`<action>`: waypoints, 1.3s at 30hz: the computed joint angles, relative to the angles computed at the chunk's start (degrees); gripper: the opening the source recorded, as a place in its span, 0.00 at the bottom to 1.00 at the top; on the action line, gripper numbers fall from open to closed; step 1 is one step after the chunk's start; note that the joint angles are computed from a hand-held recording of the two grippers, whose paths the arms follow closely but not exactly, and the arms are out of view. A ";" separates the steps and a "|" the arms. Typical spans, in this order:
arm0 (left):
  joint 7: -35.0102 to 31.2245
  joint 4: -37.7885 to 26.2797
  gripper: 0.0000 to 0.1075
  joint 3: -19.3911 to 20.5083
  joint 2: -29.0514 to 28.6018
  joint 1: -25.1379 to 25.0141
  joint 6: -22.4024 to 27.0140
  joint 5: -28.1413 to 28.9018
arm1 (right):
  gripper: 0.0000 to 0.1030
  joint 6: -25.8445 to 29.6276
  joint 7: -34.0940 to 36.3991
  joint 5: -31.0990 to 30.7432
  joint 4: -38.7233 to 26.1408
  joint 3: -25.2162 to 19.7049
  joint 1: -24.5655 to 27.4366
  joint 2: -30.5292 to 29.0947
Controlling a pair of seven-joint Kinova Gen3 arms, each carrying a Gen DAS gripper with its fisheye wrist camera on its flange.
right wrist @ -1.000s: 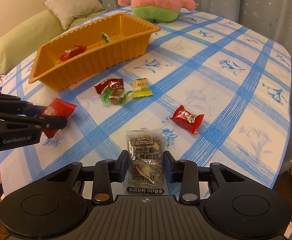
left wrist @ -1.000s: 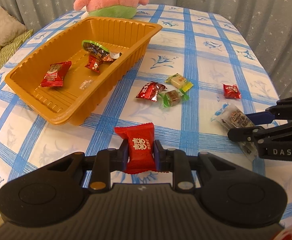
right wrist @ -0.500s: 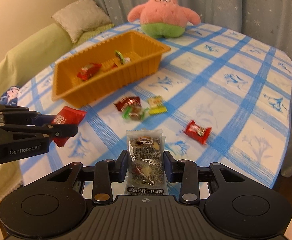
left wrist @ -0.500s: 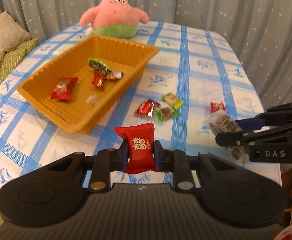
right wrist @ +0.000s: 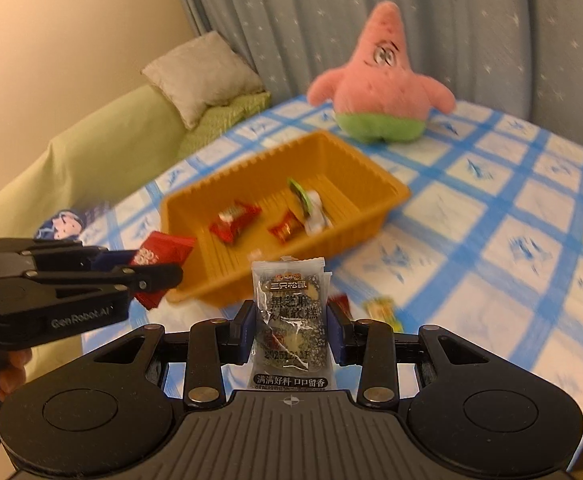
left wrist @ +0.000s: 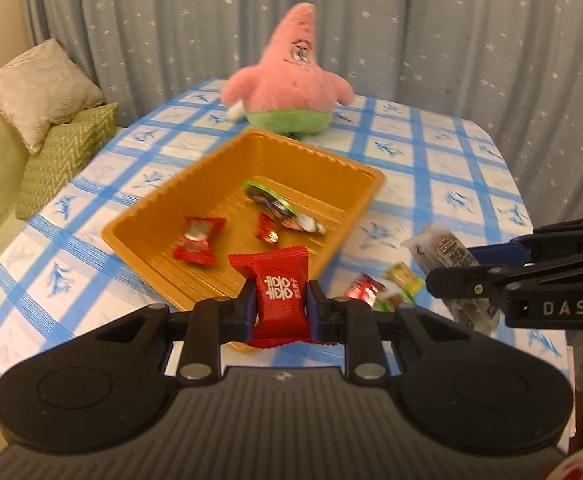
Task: Organize snacks
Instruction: 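Carry the red packet and clear nut packet over the orange tray with both tools, then open both tools to drop the red and clear packets into the tray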
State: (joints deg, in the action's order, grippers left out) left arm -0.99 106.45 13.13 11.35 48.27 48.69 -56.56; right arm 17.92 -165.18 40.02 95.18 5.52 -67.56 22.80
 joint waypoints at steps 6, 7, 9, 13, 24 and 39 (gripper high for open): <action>-2.69 -0.06 0.21 -1.20 -0.25 -2.96 -1.34 0.54 | 0.36 -0.35 6.74 -4.82 -6.46 -3.02 4.47 3.43; -3.25 -0.10 0.21 -1.40 -0.20 -3.48 -1.73 0.68 | 0.36 -0.42 7.85 -5.85 -7.51 -3.10 4.83 4.07; -4.32 0.08 0.21 -1.89 -0.11 -4.64 -3.02 0.93 | 0.36 -0.30 9.83 -7.87 -9.50 -3.05 5.29 5.29; -6.52 0.06 0.21 -2.88 0.40 -6.60 -5.55 2.11 | 0.36 0.57 14.62 -12.13 -13.46 -4.05 6.95 7.66; -13.00 -0.01 0.21 -5.88 2.53 -9.97 -11.58 7.23 | 0.36 4.54 23.06 -20.83 -21.62 -4.75 9.41 12.81; -18.34 0.35 0.22 -10.12 3.58 -10.63 -17.10 12.68 | 0.36 6.75 24.97 -24.73 -25.66 -4.02 10.03 15.43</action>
State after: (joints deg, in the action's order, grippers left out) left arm -19.34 106.80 3.01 14.93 37.63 31.59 -43.89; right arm 24.67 -140.21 15.29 69.53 1.51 -57.53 38.23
